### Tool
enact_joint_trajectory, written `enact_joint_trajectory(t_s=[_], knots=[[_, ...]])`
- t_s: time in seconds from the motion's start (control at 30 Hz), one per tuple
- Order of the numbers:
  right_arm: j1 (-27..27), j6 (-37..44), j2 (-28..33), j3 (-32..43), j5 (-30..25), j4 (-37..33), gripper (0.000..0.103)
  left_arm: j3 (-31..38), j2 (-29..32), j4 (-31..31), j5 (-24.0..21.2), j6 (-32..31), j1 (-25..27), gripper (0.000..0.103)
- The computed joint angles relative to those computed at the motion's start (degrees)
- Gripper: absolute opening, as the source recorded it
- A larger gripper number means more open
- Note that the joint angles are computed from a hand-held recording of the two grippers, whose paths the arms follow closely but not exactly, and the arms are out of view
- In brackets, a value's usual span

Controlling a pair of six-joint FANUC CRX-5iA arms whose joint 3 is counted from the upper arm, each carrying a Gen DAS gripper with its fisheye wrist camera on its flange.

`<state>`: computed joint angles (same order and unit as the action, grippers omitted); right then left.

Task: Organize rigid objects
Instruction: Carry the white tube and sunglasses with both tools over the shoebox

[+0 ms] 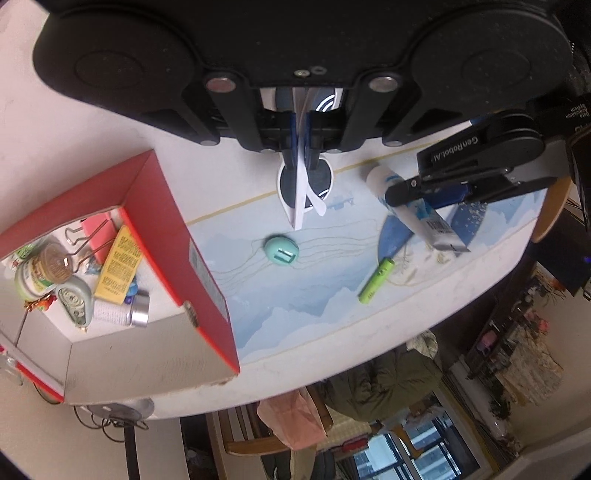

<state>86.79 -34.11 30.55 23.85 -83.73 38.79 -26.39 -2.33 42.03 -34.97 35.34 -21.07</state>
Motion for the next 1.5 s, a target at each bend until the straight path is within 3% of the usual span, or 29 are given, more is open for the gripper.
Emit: enact_joint_trajectory(t_s=[0.33, 0.67, 0.93, 1.2, 1.5], knots=[[2.33, -3.33, -4.93, -6.11, -1.18, 4.64, 0.003, 3.54, -2.08, -1.47, -2.99, 5.35, -2.86, 0.037], [4.54, -6.51, -12.1, -14.87, -4.09, 7.66, 0.003, 7.33, -1.59, -1.35, -0.24, 9.75, -8.78, 0.037], [6.23, -9.33, -18.4, -22.57, -6.45, 10.1, 0.003, 13.66, 1.86, -7.06, 0.37, 16.95, -14.33, 0.037], [7.95, -13.3, -24.79, -30.9, -8.56, 10.12, 0.003, 20.86, 6.41, -14.06, -2.59, 25.19, -18.53, 0.037], [8.87, -15.69, -30.35, -37.61, -10.91, 8.82, 0.003, 28.87, 12.48, -19.85, -6.61, 30.07, -22.58, 0.037]])
